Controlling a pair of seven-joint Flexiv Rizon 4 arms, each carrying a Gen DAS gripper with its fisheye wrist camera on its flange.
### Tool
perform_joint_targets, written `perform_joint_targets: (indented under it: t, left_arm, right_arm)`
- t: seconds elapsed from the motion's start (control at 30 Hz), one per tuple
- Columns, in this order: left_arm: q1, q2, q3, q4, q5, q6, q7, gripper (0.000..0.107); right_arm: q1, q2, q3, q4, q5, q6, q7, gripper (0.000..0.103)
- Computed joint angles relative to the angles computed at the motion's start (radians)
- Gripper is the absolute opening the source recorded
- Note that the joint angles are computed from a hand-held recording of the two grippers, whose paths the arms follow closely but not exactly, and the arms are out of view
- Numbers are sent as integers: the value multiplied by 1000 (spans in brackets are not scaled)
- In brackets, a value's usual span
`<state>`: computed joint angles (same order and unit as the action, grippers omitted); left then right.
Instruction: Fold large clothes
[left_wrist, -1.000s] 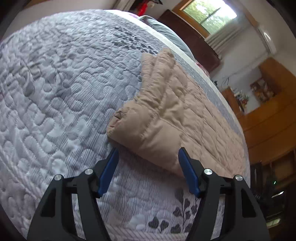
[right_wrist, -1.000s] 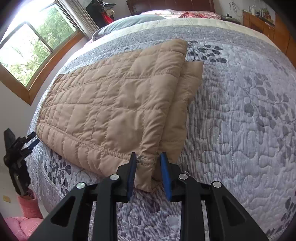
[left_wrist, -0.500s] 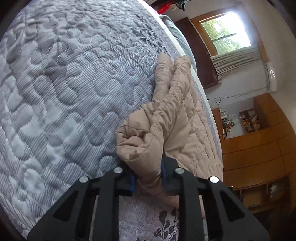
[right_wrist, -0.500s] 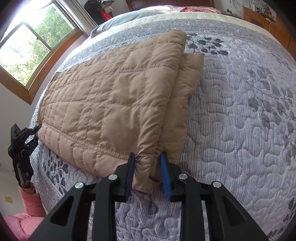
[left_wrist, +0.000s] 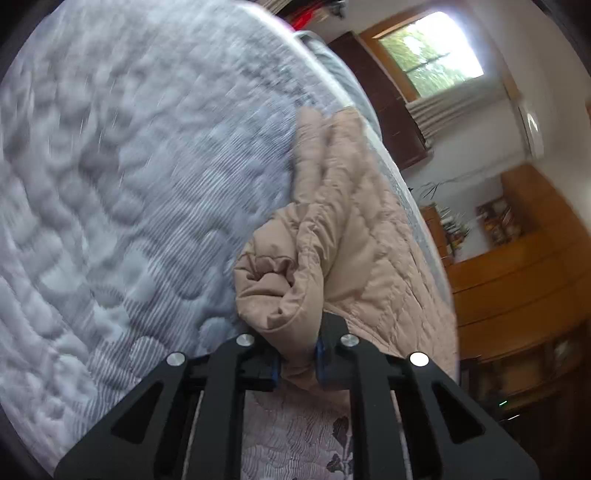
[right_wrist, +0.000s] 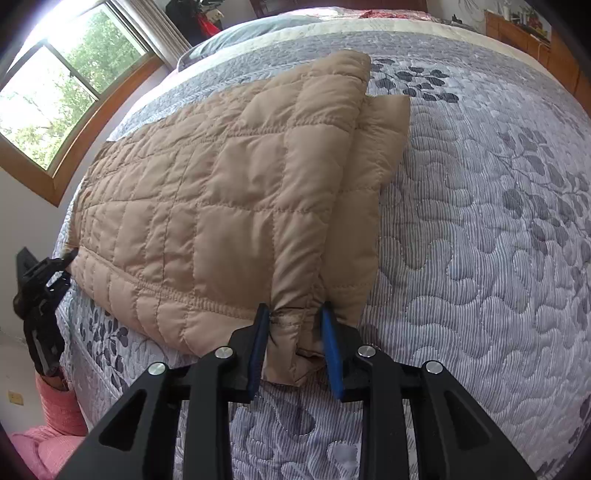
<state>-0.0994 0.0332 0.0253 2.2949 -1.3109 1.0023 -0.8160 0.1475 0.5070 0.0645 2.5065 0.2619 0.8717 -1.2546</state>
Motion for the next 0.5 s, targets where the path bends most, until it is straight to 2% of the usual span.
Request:
perform_joint_targets:
  t: [0.07,0.2,0.5]
  left_arm:
    - [-26,38,-16,3,-22,64,60,10]
    - [-76,90,-28,-11,-39,114,150,10]
    - [-205,153,-56,-54,4,113,308,10]
  right_arm:
    - [-3,1,1,-4,-4,-9,8,28]
    - [-5,-6,0,-16,-9,-22,19,28]
    - [-5,-21,4,-32,-14,-27,36,28]
